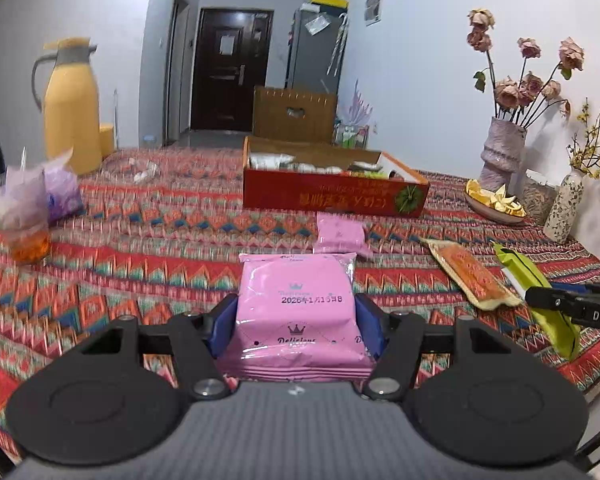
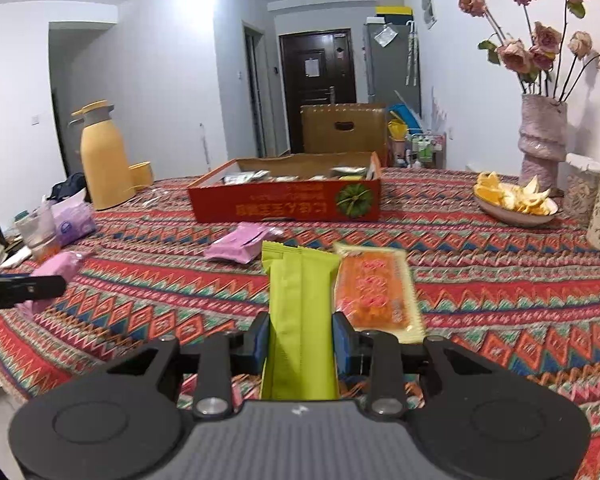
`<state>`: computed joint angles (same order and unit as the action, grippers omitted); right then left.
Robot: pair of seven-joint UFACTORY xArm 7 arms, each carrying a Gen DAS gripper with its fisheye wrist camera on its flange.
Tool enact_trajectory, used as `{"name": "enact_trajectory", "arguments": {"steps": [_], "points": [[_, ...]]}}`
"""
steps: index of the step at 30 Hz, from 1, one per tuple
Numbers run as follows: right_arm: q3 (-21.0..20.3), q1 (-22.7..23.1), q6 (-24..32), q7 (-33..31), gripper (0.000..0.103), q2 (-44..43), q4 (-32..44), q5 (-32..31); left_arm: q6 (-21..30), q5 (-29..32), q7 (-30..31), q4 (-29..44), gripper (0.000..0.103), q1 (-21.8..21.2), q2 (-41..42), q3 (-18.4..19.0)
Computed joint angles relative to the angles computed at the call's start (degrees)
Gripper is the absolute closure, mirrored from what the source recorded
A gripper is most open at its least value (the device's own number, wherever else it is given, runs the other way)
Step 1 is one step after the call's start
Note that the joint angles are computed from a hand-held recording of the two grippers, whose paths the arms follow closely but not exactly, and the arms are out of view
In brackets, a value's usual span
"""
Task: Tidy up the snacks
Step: 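Carry the green bar and pink packet over the orange box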
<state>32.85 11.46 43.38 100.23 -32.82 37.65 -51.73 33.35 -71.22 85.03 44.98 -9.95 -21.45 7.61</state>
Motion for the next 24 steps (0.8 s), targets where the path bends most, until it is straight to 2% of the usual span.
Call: {"name": "enact_trajectory", "arguments": {"steps": [3, 7, 14, 17, 19, 21, 24], "points": [[-2.14, -0.55, -0.70, -2.55, 0.071, -1.28, -0.25, -0.83, 1.69, -1.55, 1.40, 3.42, 0.040, -0.67, 2.19, 0.31], [-5.80, -3.71, -4.77, -8.27, 0.071, -2.59, 0.50, -3.72, 5.81, -2.87, -0.12, 11.81, 0.040, 0.07, 8.25, -0.68], [-9.57, -13.60, -12.97, -17.86, 0.071, 3.82, 9.20, -12.57, 5.67, -7.64, 0.85, 30.53, 0.040, 2.01, 22.06, -6.89], [-12.17, -16.61, -17.13, -18.81, 0.071, 10.94, 15.82, -17.28, 4.48, -4.44, -3.17, 40.42, 0.040, 2.59, 29.58, -10.04], [-14.74, -16.86, -19.15, -19.55, 0.071, 16.44, 20.77, -18.72, 4.50, 0.67, -9.06, 48.85, 0.040, 2.19, 36.12, -11.75], [-17.80, -16.34, -21.17, -21.85, 0.071, 22.58, 26.32, -17.16, 3.69, 5.38, -14.00, 56.81, 0.040, 1.03, 42.54, -13.06], [-21.90, -15.00, -22.57, -28.34, 0.071, 33.00, 35.81, -9.79, 1.65, 16.35, -25.11, 72.46, 0.040, -3.58, 54.95, -12.30]]}}
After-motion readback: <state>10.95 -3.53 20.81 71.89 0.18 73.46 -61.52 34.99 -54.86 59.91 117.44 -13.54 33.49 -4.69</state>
